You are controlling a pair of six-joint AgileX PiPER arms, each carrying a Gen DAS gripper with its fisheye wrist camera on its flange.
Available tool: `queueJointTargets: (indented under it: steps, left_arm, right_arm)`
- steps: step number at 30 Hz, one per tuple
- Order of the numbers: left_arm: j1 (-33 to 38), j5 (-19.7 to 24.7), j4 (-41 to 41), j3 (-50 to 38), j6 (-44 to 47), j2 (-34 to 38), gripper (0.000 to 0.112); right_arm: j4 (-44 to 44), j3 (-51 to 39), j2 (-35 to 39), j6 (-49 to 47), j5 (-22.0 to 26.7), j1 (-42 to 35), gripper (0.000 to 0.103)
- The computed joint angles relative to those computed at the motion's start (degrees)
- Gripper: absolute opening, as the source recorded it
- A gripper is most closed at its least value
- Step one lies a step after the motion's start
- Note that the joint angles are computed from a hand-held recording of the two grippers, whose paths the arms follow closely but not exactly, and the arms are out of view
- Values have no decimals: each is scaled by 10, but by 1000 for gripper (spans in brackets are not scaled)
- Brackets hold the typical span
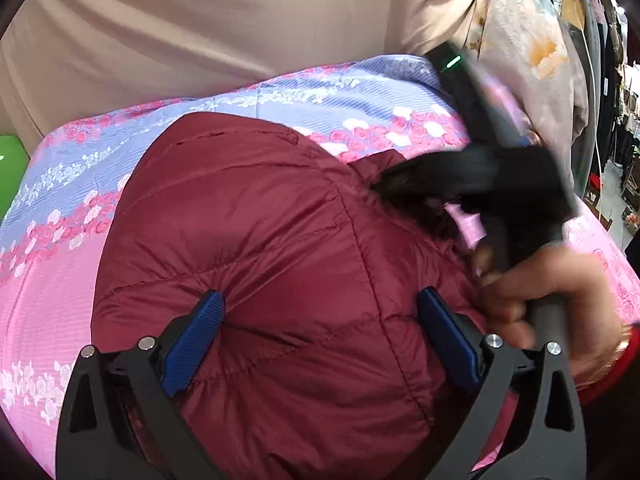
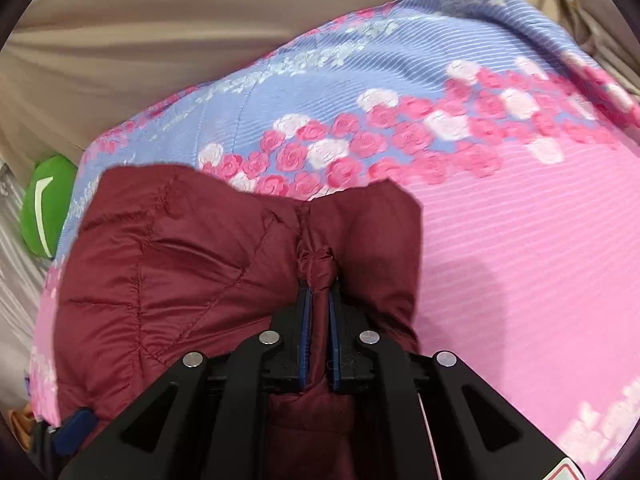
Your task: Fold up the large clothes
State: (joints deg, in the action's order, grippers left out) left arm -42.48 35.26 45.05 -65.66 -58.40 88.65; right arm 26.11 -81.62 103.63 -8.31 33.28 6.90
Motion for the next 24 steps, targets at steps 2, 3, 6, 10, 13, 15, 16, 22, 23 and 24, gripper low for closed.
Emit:
queueJointTargets:
  steps: [2,3,6,10,13,15,16,22,23,24]
  left_arm:
    - [-3,6,4,2,-4,-2,95]
    - [-3,6,3,2,-4,-3,95]
    - [-7,7,5,5,-13,-5,95]
    - [-3,3,-23,11,6,-22,94]
    - [6,-9,-71,37,37,-66,94]
    - [4,-9,-81,66,45,-113,94]
    - [3,-3,-78,76,44,-129,94]
    - [31,19,-86,125,46,-159,94]
    - [30,19,-77,132,38,-159,94]
    - [27,20,-62,140,24,-159,94]
  right_arm:
    - [68,48,-60,-53,-8,-28,15]
    - [105,87,-112,-92,-16,-39,15]
    - [108,163,-225,-112,-21,-40,15]
    - [114,260,-306,-111,-36,-27,15]
    - [107,325,-330,-93,-65,-11,15]
    - [133,355,-328,-114,-68,-9,15]
    - [132,362,-322,-113,-72,-3,15]
    - [81,391,-280,-64,-126,38,15]
    - [68,391,-274,-51,-133,44,14]
    - [39,390,-267,-22,-144,55,14]
